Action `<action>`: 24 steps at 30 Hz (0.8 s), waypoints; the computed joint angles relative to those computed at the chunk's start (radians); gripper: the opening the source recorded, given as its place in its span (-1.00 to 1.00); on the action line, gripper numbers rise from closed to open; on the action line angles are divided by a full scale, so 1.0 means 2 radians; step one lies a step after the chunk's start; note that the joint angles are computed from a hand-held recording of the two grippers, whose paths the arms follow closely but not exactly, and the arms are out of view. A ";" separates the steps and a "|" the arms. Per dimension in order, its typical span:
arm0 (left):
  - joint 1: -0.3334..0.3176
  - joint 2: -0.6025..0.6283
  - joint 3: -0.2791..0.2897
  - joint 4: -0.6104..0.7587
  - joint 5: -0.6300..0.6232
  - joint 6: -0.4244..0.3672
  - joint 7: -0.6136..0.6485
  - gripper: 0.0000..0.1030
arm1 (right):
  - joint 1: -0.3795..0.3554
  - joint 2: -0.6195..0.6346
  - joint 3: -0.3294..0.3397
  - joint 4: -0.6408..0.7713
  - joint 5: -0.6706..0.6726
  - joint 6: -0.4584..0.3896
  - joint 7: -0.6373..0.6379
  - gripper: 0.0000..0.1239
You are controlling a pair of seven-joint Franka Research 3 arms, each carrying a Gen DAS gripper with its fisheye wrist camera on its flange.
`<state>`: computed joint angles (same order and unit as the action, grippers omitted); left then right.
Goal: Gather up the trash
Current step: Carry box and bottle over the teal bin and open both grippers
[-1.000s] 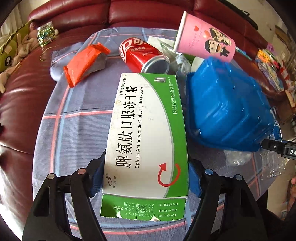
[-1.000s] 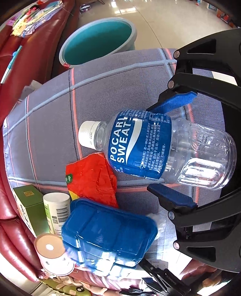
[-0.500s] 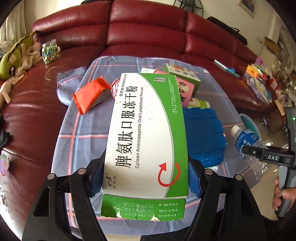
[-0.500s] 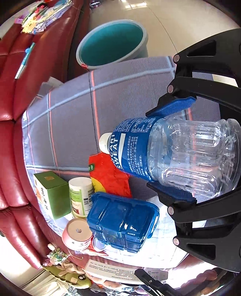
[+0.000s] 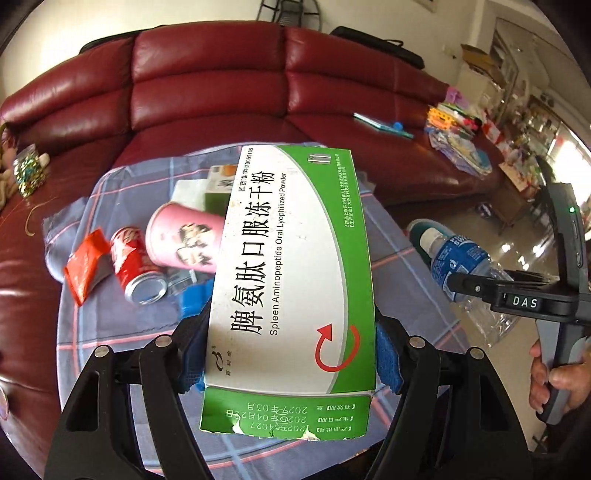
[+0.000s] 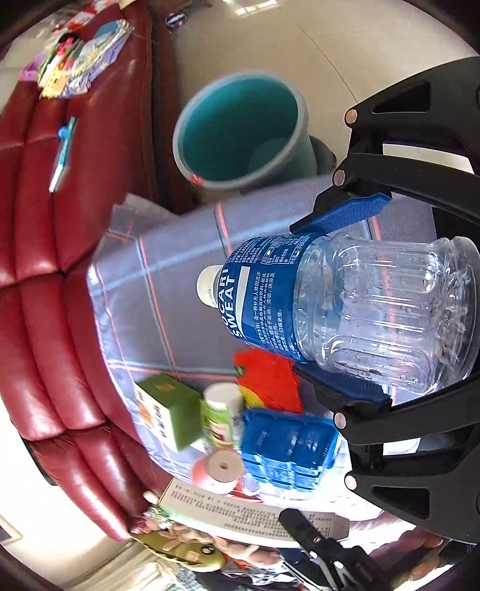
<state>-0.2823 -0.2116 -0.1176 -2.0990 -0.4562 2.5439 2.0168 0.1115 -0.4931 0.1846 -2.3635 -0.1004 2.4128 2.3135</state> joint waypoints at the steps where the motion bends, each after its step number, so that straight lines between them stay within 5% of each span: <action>1: -0.006 0.009 -0.006 0.011 0.003 -0.003 0.003 0.42 | -0.007 -0.014 -0.004 -0.007 -0.006 -0.003 0.003 0.05; 15: -0.063 0.237 -0.116 0.257 0.084 -0.101 -0.035 0.43 | -0.139 -0.118 -0.074 -0.084 -0.019 -0.026 -0.044 0.05; 24: -0.143 0.442 -0.121 0.513 0.201 -0.229 -0.112 0.43 | -0.182 -0.077 -0.110 -0.108 0.024 0.010 -0.098 0.05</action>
